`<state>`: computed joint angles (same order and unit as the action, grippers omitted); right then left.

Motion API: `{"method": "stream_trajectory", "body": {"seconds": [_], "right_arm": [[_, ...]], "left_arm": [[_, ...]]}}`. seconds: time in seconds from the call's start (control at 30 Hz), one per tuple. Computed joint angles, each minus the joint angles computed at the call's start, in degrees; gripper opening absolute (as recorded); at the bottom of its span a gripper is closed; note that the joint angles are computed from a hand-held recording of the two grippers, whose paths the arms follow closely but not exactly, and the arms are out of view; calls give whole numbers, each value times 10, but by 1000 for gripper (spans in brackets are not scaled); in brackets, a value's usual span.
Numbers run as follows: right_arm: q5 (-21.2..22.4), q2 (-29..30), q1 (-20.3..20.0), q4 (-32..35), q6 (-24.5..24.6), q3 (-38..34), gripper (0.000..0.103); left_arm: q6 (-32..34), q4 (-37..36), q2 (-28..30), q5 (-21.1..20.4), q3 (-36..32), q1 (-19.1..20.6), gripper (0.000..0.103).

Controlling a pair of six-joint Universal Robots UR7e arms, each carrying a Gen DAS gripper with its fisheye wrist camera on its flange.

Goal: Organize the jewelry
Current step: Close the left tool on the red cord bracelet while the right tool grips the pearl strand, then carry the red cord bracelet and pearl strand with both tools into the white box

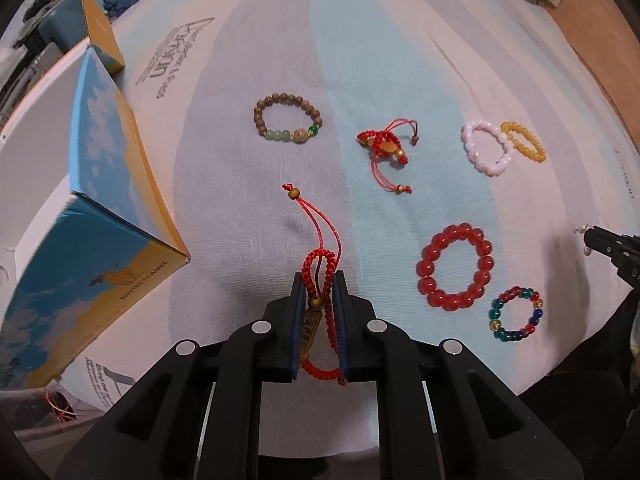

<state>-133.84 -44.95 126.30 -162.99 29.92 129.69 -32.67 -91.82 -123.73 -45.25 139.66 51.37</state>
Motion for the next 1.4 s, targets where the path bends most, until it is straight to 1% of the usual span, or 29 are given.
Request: {"method": "stream_trajectory", "body": {"seconds": [0.3, 0.7, 1.07, 1.2, 1.4], "right_arm": [[0, -6, 30, 24, 12, -17, 11], [-2, 6, 78, 67, 26, -75, 11], [0, 49, 120, 112, 26, -162, 11], [2, 70, 133, 124, 22, -196, 11], [12, 109, 149, 136, 2, -253, 11]], "left_arm": [[-56, 73, -24, 1, -22, -55, 13], [-104, 138, -47, 4, -69, -96, 13], [-115, 177, -63, 17, -122, -104, 13], [-121, 196, -69, 28, -143, -104, 13], [-127, 227, -76, 53, -176, -82, 13]]}}
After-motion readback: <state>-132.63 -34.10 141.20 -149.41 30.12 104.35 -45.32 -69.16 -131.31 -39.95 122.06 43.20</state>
